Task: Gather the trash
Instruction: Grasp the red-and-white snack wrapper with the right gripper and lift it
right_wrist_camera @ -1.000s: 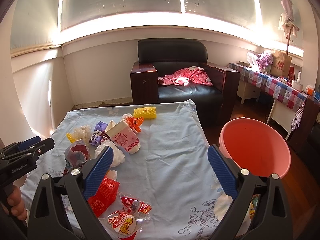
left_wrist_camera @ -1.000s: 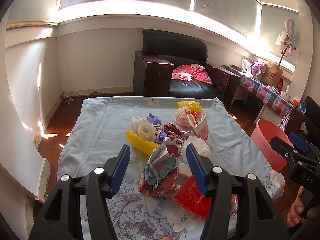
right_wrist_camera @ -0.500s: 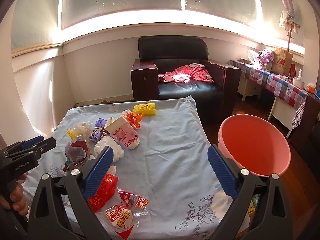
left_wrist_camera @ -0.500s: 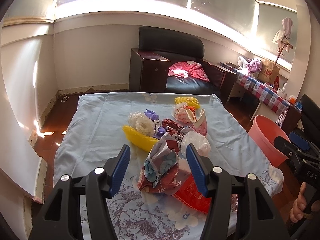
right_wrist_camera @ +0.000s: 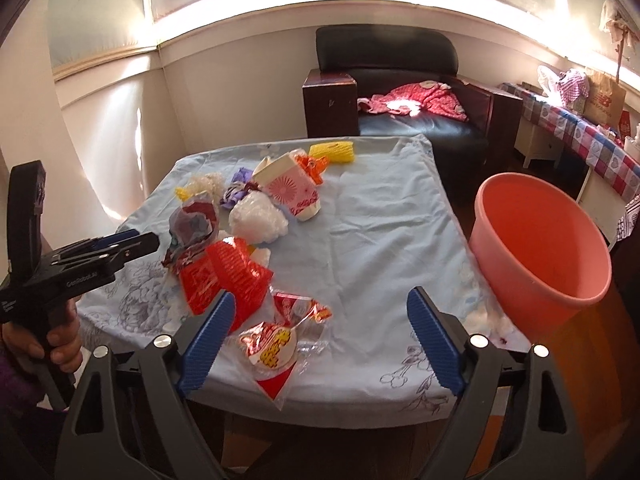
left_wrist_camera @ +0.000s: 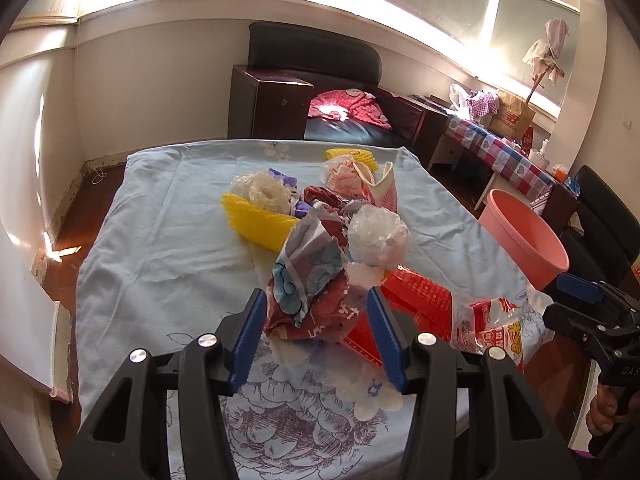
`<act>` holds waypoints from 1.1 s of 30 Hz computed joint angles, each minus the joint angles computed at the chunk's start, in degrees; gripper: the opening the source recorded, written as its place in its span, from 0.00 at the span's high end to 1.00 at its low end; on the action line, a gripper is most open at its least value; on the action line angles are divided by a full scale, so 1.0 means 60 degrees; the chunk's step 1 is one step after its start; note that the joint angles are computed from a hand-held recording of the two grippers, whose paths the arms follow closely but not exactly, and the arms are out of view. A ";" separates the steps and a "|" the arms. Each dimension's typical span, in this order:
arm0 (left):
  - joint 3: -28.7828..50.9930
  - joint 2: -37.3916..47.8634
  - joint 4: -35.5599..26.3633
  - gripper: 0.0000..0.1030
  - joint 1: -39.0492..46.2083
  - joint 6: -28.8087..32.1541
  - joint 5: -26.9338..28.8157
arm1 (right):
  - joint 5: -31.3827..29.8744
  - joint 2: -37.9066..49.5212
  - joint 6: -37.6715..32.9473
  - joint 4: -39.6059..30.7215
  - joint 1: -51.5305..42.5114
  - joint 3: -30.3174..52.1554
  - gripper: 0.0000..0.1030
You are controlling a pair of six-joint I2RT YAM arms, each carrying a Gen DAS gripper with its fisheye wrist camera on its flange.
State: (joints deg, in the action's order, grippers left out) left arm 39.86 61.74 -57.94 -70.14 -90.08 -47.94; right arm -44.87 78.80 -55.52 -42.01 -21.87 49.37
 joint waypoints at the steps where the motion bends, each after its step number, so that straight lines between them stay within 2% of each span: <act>1: -0.0063 -0.0008 0.0294 0.55 0.0038 0.0242 0.0096 | 0.0077 -0.0006 -0.0239 -0.0110 0.0003 -0.0082 0.18; 7: -0.0105 0.0214 0.2214 0.56 0.0648 0.2508 0.0595 | 0.0481 0.0363 -0.0701 -0.0492 0.0277 -0.0139 0.20; 12: -0.0166 0.0169 0.3426 0.55 0.1779 0.4231 0.1437 | 0.0628 0.0863 -0.0756 -0.0887 0.0506 0.0143 0.28; 14: -0.0105 0.0095 0.3479 0.55 0.2138 0.4563 0.1676 | 0.0771 0.1005 -0.0689 -0.0892 0.0647 0.0181 0.33; 17: -0.0061 -0.0397 0.3311 0.55 0.2402 0.4762 0.1327 | 0.0866 0.1120 -0.0679 -0.0959 0.0774 0.0222 0.40; 19: -0.0013 -0.0620 0.3218 0.55 0.2691 0.4959 0.1320 | 0.0934 0.1290 -0.0646 -0.1038 0.0898 0.0310 0.54; 25: 0.0162 -0.0163 0.4195 0.55 0.3670 0.6046 0.2243 | 0.0930 0.1675 -0.0688 -0.1326 0.1055 0.0533 0.82; 28: 0.0325 0.0509 0.4690 0.57 0.3986 0.6406 0.2512 | 0.0895 0.1749 -0.0625 -0.1282 0.0976 0.0626 0.85; 33: 0.0568 0.1314 0.5016 0.72 0.4521 0.6733 0.2980 | 0.0623 0.1961 -0.0733 -0.1563 0.0678 0.0960 0.88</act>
